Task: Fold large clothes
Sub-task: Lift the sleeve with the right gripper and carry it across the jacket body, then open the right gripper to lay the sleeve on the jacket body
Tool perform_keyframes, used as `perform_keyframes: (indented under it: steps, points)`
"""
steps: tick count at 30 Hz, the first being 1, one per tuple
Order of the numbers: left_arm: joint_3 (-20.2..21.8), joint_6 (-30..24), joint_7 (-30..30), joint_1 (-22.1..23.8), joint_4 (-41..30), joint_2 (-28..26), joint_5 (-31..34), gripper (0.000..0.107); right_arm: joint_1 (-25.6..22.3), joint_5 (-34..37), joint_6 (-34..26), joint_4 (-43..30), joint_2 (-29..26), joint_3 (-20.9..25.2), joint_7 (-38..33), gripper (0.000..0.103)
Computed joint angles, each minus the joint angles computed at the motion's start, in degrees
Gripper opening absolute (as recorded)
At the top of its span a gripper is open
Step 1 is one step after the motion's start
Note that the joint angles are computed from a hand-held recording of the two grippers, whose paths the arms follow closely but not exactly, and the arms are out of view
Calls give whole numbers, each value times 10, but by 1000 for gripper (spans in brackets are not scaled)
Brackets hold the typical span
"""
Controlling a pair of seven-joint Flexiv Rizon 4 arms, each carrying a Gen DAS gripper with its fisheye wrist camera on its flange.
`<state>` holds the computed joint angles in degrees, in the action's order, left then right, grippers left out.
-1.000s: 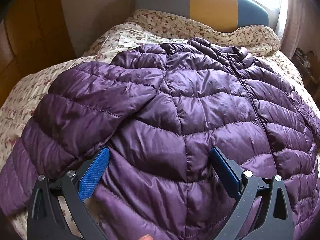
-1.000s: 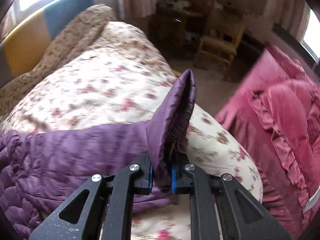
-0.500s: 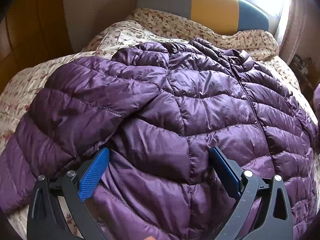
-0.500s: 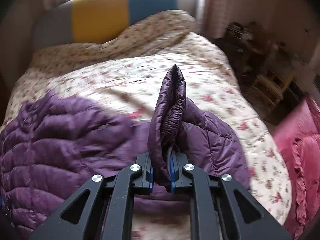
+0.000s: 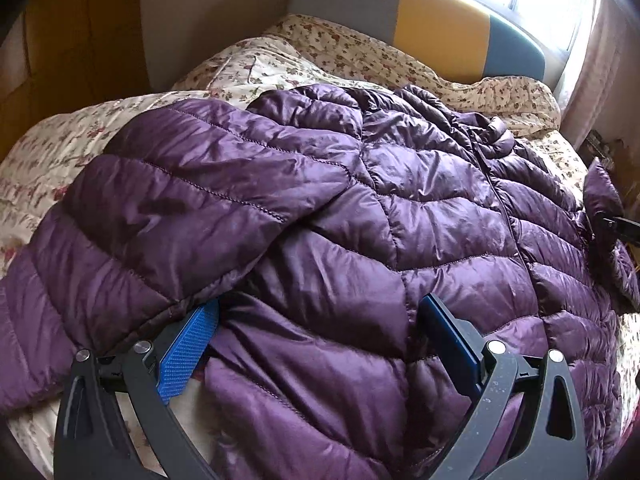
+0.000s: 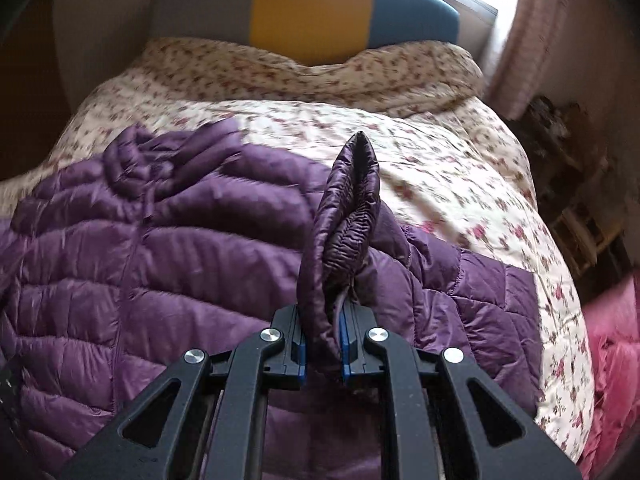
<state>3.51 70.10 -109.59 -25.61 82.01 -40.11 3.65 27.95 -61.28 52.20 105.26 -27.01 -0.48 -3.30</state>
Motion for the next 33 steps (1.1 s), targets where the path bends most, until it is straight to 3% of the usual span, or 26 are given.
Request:
perform_keyframes:
  steps: [9,19,22,23,24,27,33]
  points:
    - [-5,16,5,8,15,7,-4,100,45,-9,-30,-79,-66,-4,-107,11]
    - [-42,47,46,41,56,23,-47,100,94,39,-7,-170,-148,-13,-246,12]
    - [-48,51,58,45,62,25,-61,100,105,44,5,-169,-152,-24,-256,22]
    - [-48,51,60,44,64,25,-64,100,108,42,11,-167,-151,-30,-253,28]
    - [-48,52,61,44,65,26,-68,100,112,38,13,-164,-150,-35,-248,40]
    - [-48,58,59,44,70,31,-79,100,115,26,29,-143,-136,-43,-227,55]
    - [-74,57,78,57,62,30,-108,99,98,-15,68,-58,-70,-35,-165,85]
